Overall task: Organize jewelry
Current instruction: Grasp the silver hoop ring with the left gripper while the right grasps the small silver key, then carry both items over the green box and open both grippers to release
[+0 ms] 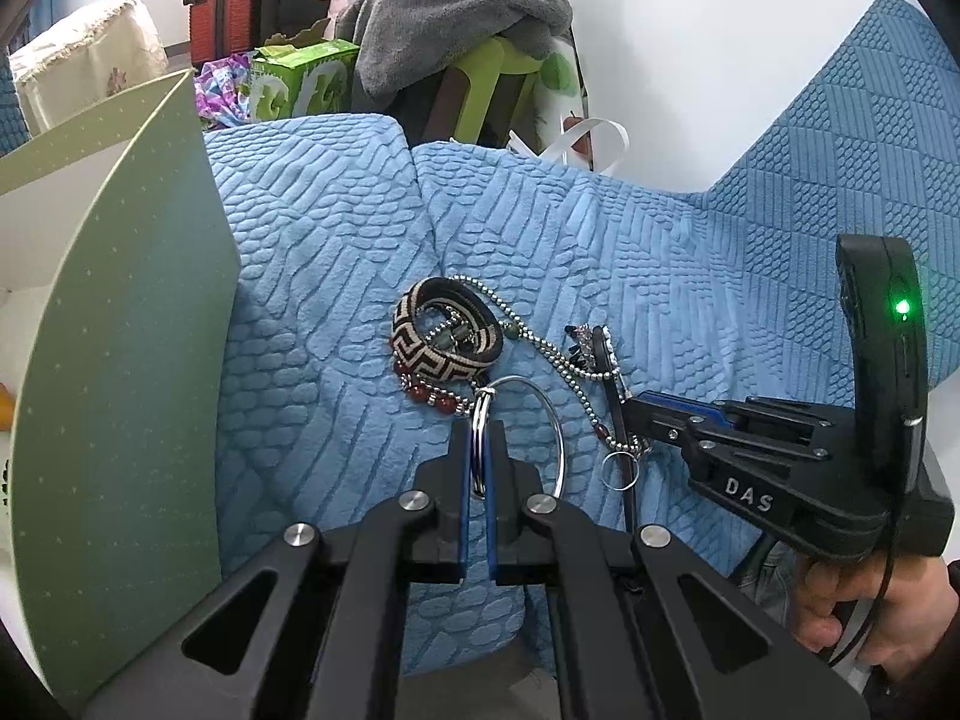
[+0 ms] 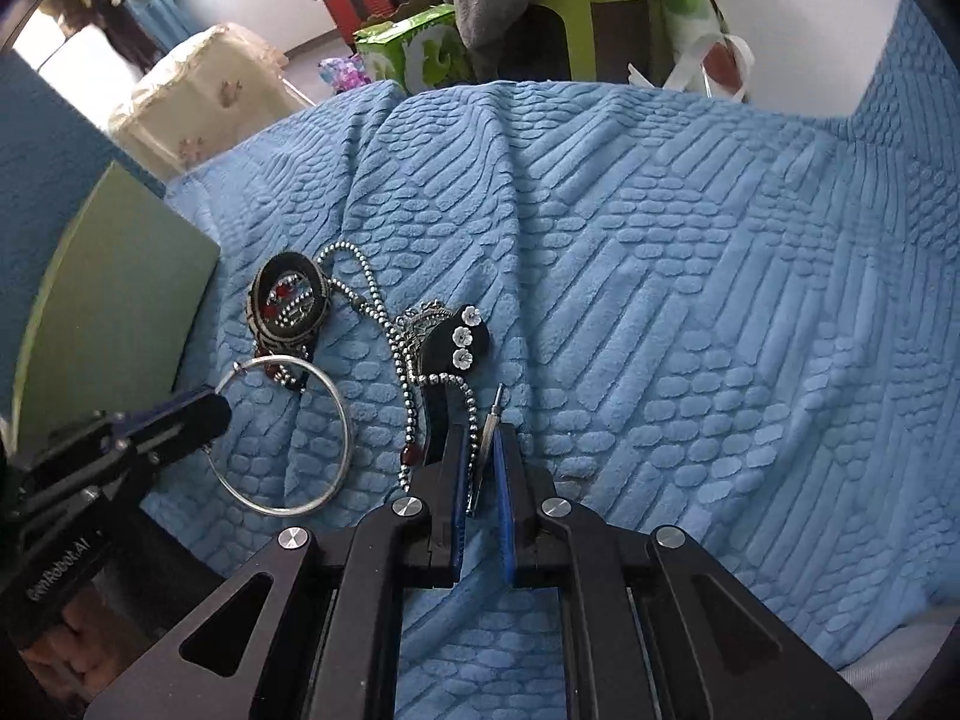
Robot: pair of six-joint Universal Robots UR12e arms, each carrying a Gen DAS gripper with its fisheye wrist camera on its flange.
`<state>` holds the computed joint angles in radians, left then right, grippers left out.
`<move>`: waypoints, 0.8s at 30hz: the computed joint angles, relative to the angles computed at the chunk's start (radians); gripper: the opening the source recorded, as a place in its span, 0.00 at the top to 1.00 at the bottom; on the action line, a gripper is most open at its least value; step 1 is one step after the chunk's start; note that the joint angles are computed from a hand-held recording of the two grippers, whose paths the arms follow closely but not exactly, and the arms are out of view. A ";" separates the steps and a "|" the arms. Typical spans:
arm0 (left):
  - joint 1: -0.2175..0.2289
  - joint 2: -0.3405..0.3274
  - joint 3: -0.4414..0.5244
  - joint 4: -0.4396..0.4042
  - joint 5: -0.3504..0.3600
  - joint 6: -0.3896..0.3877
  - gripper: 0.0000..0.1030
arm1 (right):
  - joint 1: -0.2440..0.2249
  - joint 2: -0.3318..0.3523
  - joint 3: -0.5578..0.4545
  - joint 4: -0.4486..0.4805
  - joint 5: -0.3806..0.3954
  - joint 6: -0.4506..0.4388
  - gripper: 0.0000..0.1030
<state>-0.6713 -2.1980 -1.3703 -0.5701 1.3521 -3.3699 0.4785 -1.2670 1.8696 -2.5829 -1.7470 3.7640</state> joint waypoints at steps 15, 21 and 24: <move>-0.001 0.025 -0.018 0.015 -0.001 -0.003 0.97 | 0.026 0.006 -0.026 0.055 -0.099 0.003 0.98; 0.003 0.052 -0.028 0.019 -0.004 -0.006 0.97 | 0.032 -0.031 -0.011 0.019 -0.108 0.044 0.98; 0.005 0.063 -0.027 0.009 -0.003 0.003 0.97 | 0.041 -0.047 -0.020 0.023 -0.125 0.064 0.98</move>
<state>-0.6665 -2.1348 -1.3971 -0.5611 1.3494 -3.3668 0.5193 -1.3139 1.8498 -2.5604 -1.8718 3.8280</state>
